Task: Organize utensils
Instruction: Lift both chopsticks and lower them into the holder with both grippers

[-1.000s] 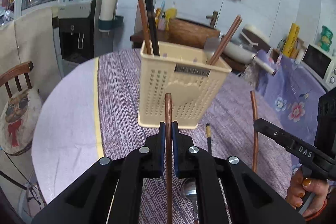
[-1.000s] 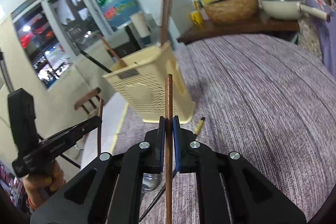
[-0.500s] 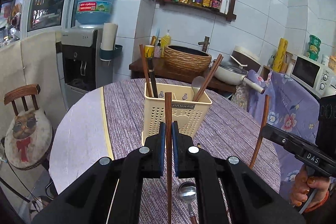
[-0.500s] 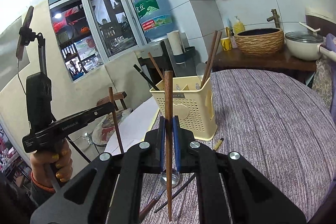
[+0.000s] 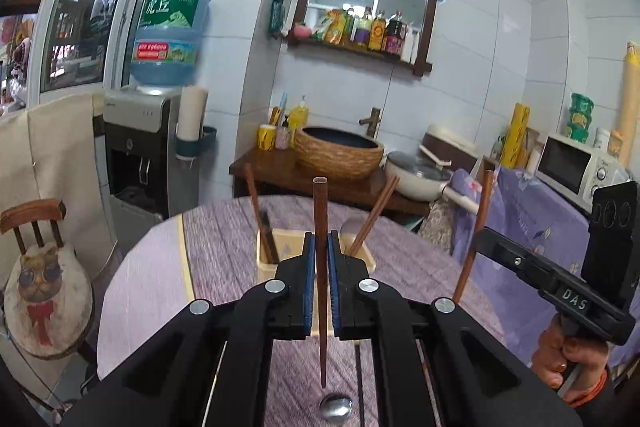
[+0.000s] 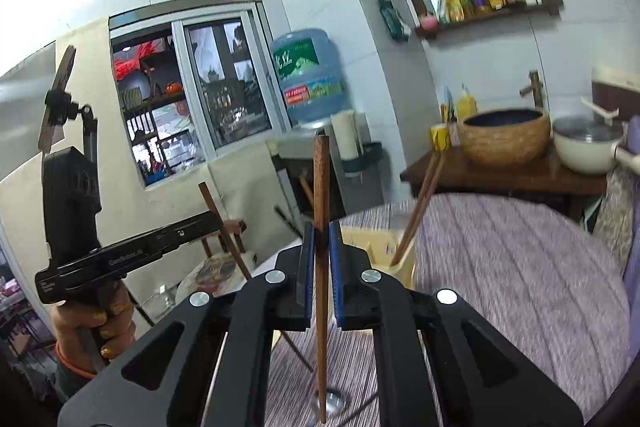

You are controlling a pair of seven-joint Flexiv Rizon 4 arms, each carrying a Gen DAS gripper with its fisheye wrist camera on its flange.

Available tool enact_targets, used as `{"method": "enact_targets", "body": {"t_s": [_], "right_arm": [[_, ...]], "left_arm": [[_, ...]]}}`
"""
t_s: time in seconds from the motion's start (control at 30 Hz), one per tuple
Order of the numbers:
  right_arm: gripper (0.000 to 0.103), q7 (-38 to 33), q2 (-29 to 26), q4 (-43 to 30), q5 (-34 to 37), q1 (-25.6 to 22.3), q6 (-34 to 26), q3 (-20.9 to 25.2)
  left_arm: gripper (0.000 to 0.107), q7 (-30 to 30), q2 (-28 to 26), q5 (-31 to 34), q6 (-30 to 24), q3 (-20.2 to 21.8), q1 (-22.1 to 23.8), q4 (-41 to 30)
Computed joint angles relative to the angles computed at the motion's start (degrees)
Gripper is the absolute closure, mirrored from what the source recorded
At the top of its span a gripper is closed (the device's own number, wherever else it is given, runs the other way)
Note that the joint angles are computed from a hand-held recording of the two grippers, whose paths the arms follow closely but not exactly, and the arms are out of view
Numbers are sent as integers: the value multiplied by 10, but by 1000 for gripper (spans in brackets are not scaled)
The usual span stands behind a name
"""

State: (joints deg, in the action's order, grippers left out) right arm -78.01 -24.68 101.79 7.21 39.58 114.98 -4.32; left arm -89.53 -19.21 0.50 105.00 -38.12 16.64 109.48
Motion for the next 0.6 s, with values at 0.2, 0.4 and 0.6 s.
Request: {"method": "enact_targets", "body": {"t_s": [0.2, 0.4, 0.6], "right_arm": [[95, -7, -29, -95, 34, 69, -39, -110], [95, 50, -97, -201, 47, 118, -76, -233], [95, 126, -184, -264, 47, 137, -93, -324]], "left_arm": [[100, 31, -12, -27, -25, 19, -31, -81], [100, 53, -55, -90, -48, 233, -219, -204], [100, 53, -113, -121, -48, 346, -311, -260]]}}
